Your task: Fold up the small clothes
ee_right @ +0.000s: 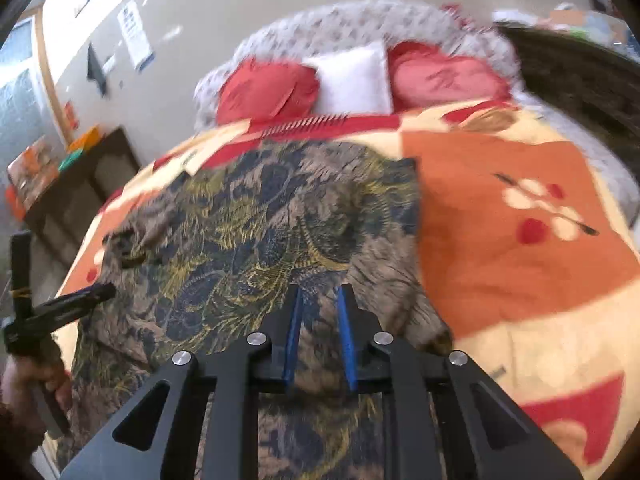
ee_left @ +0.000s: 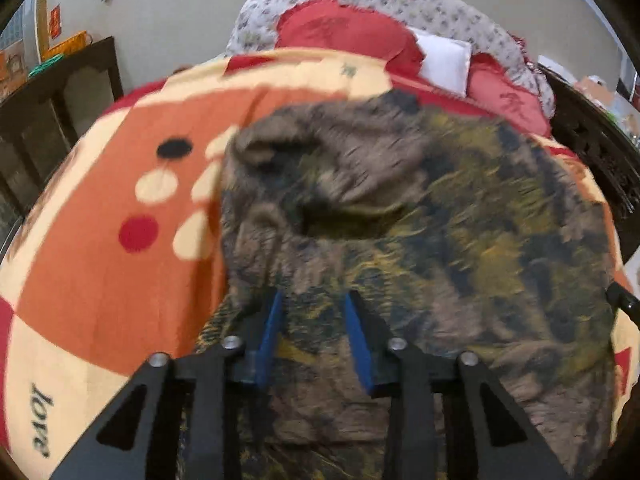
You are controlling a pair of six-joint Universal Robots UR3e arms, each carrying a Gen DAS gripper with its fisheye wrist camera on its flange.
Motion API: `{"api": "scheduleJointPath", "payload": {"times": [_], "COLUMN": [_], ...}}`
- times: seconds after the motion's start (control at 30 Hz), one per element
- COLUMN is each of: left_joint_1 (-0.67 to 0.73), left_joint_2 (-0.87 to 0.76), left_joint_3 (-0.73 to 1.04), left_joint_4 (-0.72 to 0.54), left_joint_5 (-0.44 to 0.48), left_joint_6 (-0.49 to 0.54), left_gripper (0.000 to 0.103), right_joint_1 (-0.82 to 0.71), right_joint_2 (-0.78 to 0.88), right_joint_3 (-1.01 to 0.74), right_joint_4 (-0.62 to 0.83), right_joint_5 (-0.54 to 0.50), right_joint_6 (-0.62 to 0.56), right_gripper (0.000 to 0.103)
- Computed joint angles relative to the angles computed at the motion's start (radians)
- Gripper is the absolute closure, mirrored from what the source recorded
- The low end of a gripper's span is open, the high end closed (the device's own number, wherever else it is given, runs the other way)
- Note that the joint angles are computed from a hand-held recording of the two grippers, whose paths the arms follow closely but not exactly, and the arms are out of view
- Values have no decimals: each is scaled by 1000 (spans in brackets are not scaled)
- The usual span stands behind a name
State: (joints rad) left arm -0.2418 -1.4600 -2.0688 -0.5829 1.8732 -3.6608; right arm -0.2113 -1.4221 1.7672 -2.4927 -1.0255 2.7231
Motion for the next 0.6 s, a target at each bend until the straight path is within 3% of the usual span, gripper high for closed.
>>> {"api": "scheduleJointPath", "payload": {"times": [0.03,0.07,0.13,0.17,0.3,0.43,0.53,0.6], "left_joint_1": [-4,-21,-22,-20,-16,-9,-9,-10], "left_joint_2": [3,-1,-8,-5,-6,-3,-6,-1], "left_joint_3": [-51,-90,-86,-98,-98,-105,-102,-108], "left_joint_4": [78,147,153,162,171,177,175,177], "left_joint_5": [4,23,27,25,12,5,13,13], "left_joint_6": [11,13,7,10,7,7,11,11], "left_gripper": [73,73,73,73,73,73,73,73], "right_joint_1": [26,9,-81,-90,-67,-35,2,56], "right_joint_2": [46,79,72,58,32,-6,59,137], "right_joint_3": [-30,-31,29,47,50,-10,-162,-276], "right_joint_4": [-16,-36,-37,-39,-28,-57,17,90], "right_joint_5": [-103,-123,-2,-2,-67,-117,-64,-86], "right_joint_6": [-10,-38,-62,-69,-132,-32,12,-33], "right_gripper": [92,98,99,103,103,103,103,103]}}
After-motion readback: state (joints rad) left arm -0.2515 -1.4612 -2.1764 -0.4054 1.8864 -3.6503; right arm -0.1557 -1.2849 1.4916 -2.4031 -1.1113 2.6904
